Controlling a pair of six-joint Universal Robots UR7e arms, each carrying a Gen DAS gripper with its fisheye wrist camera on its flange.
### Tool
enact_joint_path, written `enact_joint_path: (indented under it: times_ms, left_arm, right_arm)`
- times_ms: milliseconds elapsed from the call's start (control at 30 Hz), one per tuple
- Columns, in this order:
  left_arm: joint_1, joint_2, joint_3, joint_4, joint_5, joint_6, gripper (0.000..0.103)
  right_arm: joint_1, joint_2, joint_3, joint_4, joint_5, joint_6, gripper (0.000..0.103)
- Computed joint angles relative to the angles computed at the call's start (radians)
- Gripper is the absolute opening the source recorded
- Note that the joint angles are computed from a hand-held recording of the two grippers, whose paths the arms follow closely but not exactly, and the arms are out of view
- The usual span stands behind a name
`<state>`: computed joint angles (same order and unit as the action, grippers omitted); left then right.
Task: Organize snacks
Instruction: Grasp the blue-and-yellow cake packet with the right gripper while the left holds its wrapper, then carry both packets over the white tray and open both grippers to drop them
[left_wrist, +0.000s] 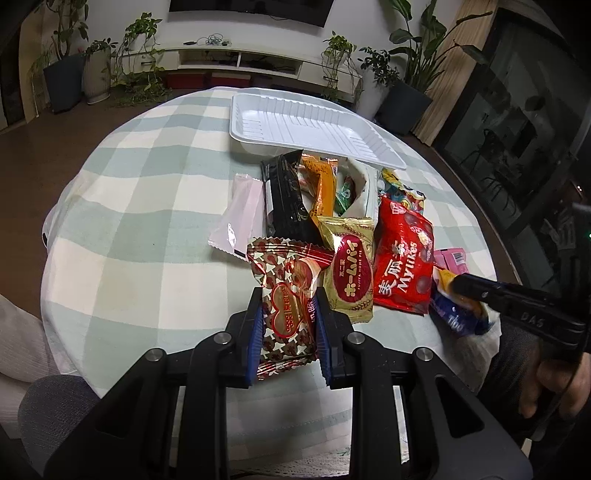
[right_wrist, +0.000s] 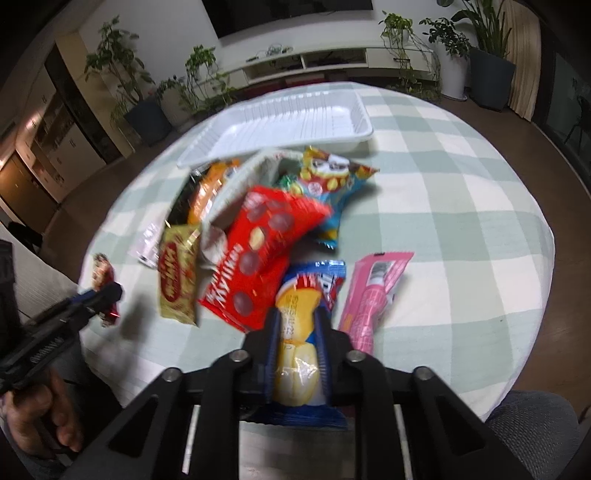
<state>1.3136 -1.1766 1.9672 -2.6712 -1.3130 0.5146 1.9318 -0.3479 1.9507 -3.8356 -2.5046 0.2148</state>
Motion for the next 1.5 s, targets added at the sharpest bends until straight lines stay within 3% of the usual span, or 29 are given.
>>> enact_joint_path:
  times_ms: [133,433,500,567,700,833,933,1167,1333,1500]
  left_arm:
    - [-0.003,0.003,-0.003,-0.007,0.006,-0.001,0.023]
    - [-0.003,0.004,-0.001,-0.014,0.013,-0.001,0.023]
    - [-0.004,0.002,0.002,-0.017,0.012,0.002,0.023]
    - [-0.005,0.0,0.006,-0.02,0.011,0.007,0.023]
    - [-0.005,0.002,0.01,-0.011,0.009,0.01,0.023]
    - [-0.005,0.007,0.01,-0.007,0.008,0.014,0.023]
    - [-0.004,0.013,0.008,0.0,0.012,0.015,0.023]
    - [-0.007,0.01,0.013,0.005,0.006,0.019,0.023]
    - [-0.004,0.002,0.01,0.015,-0.008,0.019,0.023]
    - [-0.004,-0.008,0.007,0.029,-0.031,0.013,0.023]
  right_arm:
    - [0.02,0.004,-0.008,-0.058,0.007,-0.05,0.01]
    - [0.004,-0.003,-0.004,0.045,0.006,0.002,0.012]
    - [0.004,-0.009,0.0,0.069,0.004,0.033,0.034]
    - [0.003,-0.012,0.003,0.099,-0.001,0.063,0.044]
    - [-0.012,-0.016,0.011,0.146,0.007,0.116,0.047]
    - [-0.027,-0.014,0.009,0.149,0.013,0.115,0.046]
    - [-0.045,-0.012,0.012,0.138,0.048,0.101,0.031]
    - [-0.038,-0.001,0.02,0.051,0.065,0.055,0.028]
    - [-0.023,-0.005,0.046,-0.053,0.084,0.027,0.028]
    - [-0.038,-0.011,0.089,-0.236,0.203,-0.012,0.028]
